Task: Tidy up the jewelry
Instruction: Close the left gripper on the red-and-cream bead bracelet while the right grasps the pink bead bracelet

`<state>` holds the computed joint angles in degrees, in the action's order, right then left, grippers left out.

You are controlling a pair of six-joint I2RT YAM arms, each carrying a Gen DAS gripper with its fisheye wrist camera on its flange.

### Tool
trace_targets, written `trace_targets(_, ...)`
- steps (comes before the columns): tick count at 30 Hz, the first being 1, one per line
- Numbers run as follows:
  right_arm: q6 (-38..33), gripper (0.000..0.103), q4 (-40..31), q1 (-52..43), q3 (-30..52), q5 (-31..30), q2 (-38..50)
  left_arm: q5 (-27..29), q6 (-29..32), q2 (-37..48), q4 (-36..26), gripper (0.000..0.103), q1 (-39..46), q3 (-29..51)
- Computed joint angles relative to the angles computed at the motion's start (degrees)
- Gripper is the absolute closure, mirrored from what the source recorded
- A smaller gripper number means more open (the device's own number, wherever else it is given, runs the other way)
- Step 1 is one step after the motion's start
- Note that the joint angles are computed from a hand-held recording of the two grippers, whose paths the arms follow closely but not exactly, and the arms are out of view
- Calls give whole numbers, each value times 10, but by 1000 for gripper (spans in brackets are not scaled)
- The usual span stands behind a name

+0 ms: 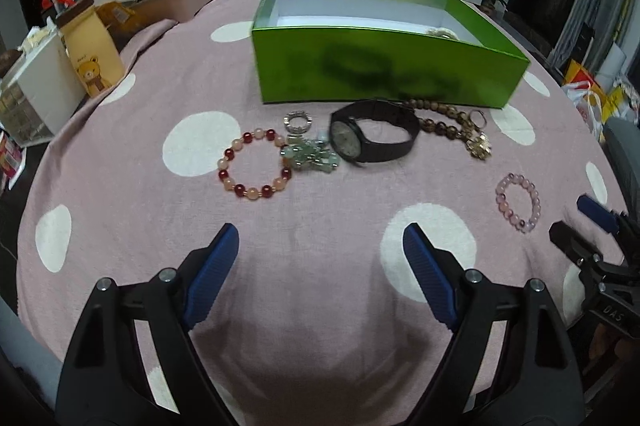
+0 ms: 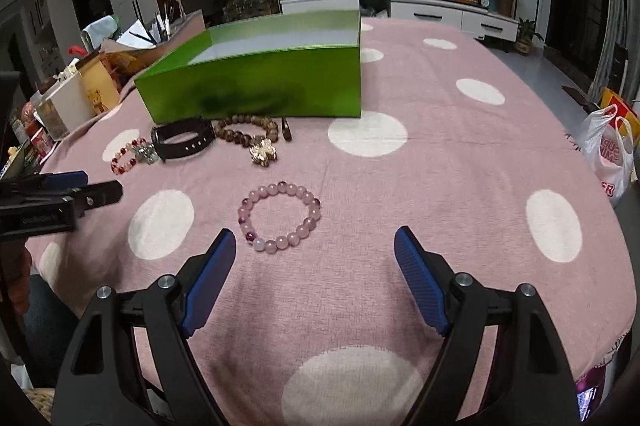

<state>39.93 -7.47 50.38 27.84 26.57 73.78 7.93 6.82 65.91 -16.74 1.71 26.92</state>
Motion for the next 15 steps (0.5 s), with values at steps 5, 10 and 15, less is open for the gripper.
trace_targets(5, -23, 28, 5, -26, 15, -4, 32, 38, 0, 47, 11, 19, 65, 29)
trace_targets(10, -40, 38, 27, -58, 21, -32, 55, 43, 1, 100, 26, 32, 90, 56)
trace_targets(15, -51, 45, 35, -77, 30, -48, 74, 54, -2, 159, 36, 41, 108, 87)
